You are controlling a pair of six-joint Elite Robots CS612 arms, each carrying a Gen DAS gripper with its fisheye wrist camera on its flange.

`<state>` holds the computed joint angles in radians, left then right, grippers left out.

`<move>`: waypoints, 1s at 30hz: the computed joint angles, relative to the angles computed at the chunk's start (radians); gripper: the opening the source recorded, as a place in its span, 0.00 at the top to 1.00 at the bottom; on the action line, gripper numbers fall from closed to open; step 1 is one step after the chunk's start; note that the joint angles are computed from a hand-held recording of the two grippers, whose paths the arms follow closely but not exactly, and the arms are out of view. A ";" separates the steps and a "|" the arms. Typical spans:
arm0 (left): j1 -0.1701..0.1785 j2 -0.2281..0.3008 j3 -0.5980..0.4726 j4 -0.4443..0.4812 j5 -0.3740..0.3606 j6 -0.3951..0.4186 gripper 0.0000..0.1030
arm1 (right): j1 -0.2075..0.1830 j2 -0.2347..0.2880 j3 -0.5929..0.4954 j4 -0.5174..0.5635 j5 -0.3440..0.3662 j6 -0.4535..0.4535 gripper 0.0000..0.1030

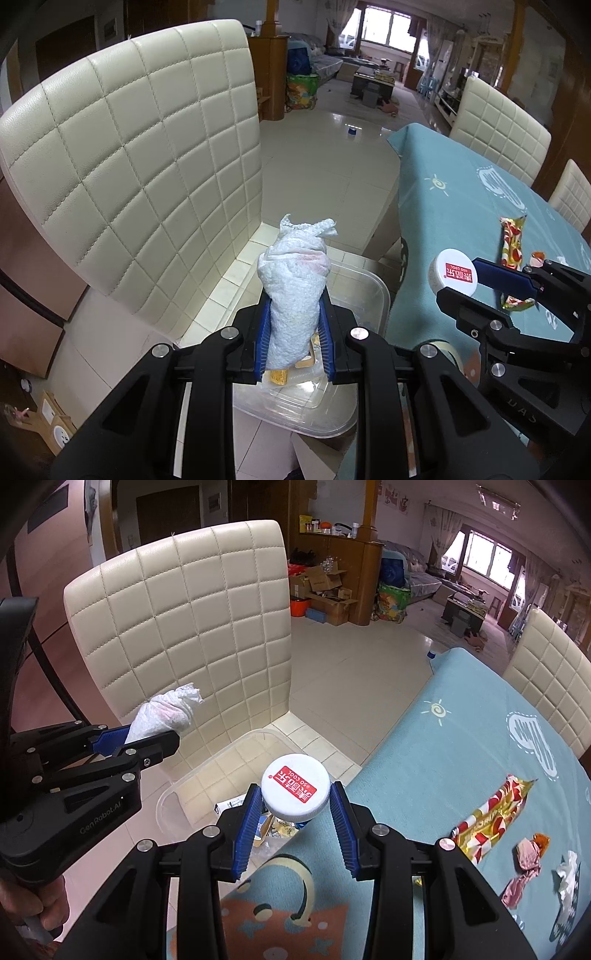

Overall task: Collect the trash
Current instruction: 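Carry the white bag and lid to the bin and release both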

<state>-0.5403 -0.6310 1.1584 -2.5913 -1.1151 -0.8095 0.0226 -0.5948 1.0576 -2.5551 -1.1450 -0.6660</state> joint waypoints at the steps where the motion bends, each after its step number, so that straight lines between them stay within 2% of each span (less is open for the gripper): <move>1: 0.002 0.002 -0.002 0.001 -0.002 -0.003 0.77 | 0.002 0.004 -0.007 0.006 -0.002 -0.004 0.63; 25: 0.028 0.056 -0.079 0.058 -0.054 -0.008 0.77 | 0.018 0.076 -0.136 0.123 -0.026 -0.004 0.63; 30: 0.030 0.060 -0.087 0.071 -0.056 -0.011 0.77 | 0.017 0.080 -0.147 0.151 -0.009 -0.006 0.63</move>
